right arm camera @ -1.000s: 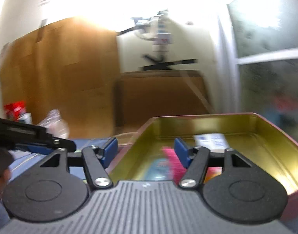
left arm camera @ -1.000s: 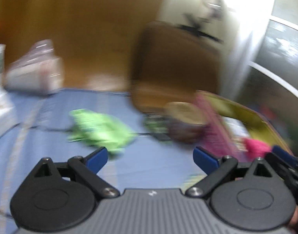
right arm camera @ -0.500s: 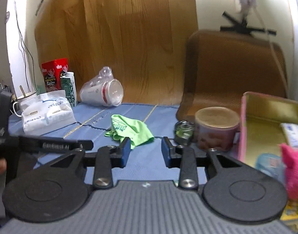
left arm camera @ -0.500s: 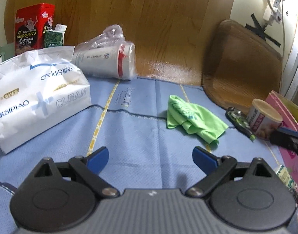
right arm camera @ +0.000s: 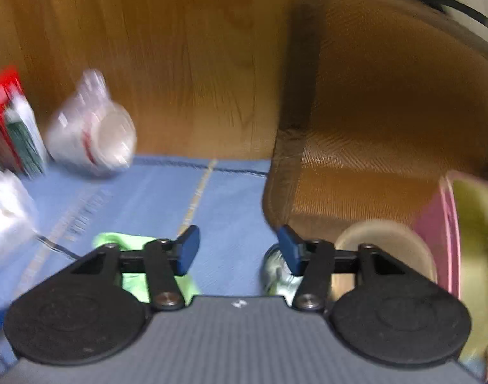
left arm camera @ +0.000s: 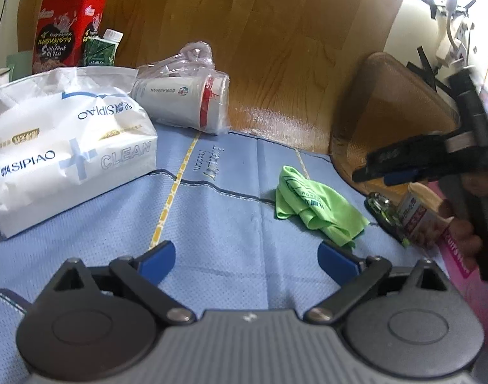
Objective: Organize soft objects
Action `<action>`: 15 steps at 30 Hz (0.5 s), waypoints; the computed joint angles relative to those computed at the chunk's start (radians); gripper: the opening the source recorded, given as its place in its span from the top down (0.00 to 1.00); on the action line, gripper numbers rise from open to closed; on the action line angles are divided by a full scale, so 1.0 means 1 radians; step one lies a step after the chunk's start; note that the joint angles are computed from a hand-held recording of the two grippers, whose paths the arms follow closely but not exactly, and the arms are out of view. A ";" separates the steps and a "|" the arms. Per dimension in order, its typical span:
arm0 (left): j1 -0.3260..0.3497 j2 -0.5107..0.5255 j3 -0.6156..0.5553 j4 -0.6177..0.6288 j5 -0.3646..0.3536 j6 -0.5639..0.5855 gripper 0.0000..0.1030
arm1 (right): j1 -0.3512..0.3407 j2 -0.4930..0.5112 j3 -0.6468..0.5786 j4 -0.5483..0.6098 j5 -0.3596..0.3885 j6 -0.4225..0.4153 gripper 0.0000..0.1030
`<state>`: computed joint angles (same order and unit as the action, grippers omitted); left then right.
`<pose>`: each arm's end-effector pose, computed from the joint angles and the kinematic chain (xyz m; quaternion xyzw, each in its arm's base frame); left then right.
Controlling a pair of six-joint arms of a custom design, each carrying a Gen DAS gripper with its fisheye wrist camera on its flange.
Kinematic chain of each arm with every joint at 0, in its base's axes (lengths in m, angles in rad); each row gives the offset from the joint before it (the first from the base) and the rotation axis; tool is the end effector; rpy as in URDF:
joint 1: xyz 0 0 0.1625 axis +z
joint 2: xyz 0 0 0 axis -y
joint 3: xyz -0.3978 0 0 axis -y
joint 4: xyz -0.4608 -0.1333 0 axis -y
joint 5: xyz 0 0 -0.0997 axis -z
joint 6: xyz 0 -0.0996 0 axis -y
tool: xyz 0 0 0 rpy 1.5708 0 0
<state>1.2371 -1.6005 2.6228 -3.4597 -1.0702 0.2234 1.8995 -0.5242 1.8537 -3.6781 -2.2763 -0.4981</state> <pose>0.0533 -0.3991 0.1863 0.1418 0.8740 -0.4186 0.2020 0.2519 -0.5256 -0.0699 0.2289 -0.8478 0.3275 0.3486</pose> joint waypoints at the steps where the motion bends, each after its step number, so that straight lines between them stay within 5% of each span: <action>1: 0.005 -0.002 -0.001 0.003 -0.009 -0.003 0.03 | 0.001 0.005 -0.030 0.072 -0.049 -0.012 0.44; 7: 0.010 -0.005 -0.002 0.008 -0.023 -0.008 0.01 | 0.000 -0.004 -0.078 0.301 -0.131 -0.003 0.44; 12: 0.010 -0.005 -0.002 0.008 -0.024 -0.010 0.01 | -0.011 -0.103 -0.034 0.528 -0.025 0.115 0.45; 15: 0.014 -0.007 -0.004 0.012 -0.031 -0.011 0.01 | 0.002 -0.125 0.008 0.550 0.009 0.110 0.43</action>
<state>1.2510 -1.6075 2.6192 -3.4478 -1.1015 0.2126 1.9017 -0.6497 1.8621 -3.1282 -2.2669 -0.3878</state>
